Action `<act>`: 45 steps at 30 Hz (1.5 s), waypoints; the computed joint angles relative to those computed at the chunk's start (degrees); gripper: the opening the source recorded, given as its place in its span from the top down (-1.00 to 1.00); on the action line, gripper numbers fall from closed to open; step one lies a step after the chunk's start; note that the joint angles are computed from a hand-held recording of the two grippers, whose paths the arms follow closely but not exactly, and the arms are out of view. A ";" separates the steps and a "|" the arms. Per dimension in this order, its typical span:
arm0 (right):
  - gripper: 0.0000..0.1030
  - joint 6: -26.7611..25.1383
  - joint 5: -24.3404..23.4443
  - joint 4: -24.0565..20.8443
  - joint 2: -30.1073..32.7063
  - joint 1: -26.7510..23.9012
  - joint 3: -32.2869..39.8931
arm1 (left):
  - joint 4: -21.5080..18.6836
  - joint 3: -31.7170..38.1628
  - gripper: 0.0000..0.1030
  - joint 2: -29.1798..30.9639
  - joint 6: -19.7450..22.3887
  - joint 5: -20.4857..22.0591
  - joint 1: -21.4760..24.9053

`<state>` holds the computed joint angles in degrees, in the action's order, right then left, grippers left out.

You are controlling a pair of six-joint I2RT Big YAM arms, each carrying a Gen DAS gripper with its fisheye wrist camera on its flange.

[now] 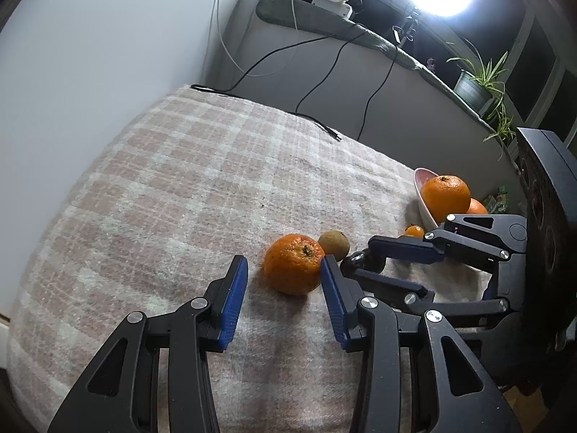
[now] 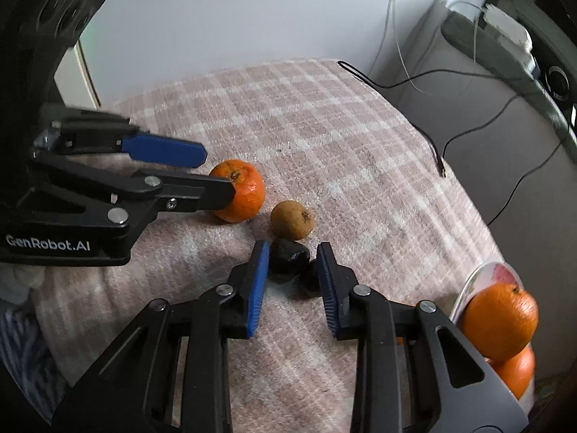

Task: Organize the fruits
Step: 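Close the right gripper on the dark plum while the left gripper grips the tangerine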

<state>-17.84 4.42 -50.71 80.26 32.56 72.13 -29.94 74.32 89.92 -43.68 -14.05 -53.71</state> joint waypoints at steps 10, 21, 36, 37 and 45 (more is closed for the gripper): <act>0.53 -6.72 5.83 -0.06 0.91 2.90 0.01 | 0.88 -0.13 0.30 0.07 -0.01 0.85 0.16; 0.54 -1.65 -0.12 -0.95 -0.16 0.21 0.94 | 2.34 -0.88 0.51 -0.51 0.37 0.93 0.21; 0.55 2.03 -3.86 0.78 -3.70 -1.49 -0.87 | 3.89 -1.99 0.79 -1.45 1.73 0.26 -0.04; 0.55 2.13 -3.82 0.84 -3.76 -1.56 -0.99 | 4.12 -2.13 0.78 -1.58 1.42 0.65 0.06; 0.55 2.84 -4.31 0.78 -4.58 -2.40 -1.53 | 2.60 -0.88 0.10 -0.82 -0.14 1.26 -0.28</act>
<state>-15.00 0.11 -49.94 75.68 30.16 70.60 -27.34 73.44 89.10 -43.82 -12.79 -53.99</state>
